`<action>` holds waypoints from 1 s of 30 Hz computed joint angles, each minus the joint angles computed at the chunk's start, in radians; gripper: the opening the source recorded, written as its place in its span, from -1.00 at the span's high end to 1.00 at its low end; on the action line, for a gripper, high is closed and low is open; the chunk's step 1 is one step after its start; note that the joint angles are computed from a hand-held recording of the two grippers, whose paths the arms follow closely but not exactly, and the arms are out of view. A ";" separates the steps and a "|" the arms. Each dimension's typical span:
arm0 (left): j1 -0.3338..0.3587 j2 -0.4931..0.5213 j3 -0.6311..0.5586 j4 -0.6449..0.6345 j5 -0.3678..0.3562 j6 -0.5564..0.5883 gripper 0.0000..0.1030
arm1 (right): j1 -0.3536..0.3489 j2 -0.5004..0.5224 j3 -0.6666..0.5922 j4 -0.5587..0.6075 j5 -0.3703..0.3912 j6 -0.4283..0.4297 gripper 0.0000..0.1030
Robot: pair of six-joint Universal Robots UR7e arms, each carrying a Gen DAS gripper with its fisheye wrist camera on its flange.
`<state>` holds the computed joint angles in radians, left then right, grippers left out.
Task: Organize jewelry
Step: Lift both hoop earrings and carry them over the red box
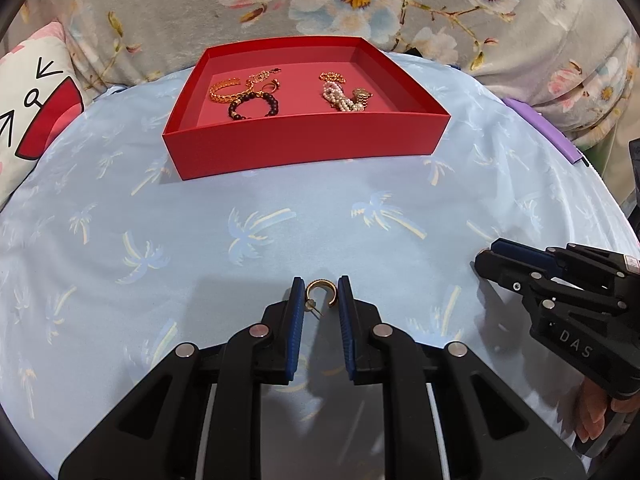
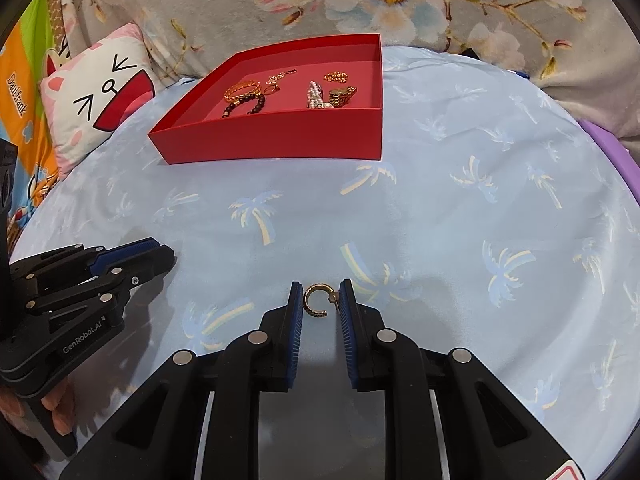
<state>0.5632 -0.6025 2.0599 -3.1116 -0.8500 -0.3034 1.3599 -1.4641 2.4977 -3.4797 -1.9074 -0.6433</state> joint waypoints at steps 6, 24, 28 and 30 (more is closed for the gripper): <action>0.002 -0.003 0.007 -0.017 0.000 -0.004 0.69 | 0.000 -0.010 0.009 0.009 0.013 0.035 0.66; 0.038 -0.060 -0.120 -0.070 0.135 0.210 0.68 | 0.102 -0.041 -0.174 0.213 0.052 0.103 0.66; 0.072 -0.037 -0.225 -0.041 0.109 0.237 0.68 | 0.147 0.026 -0.286 0.220 0.030 0.112 0.66; 0.090 -0.011 -0.292 -0.017 0.104 0.252 0.68 | 0.161 0.061 -0.342 0.230 0.024 0.121 0.66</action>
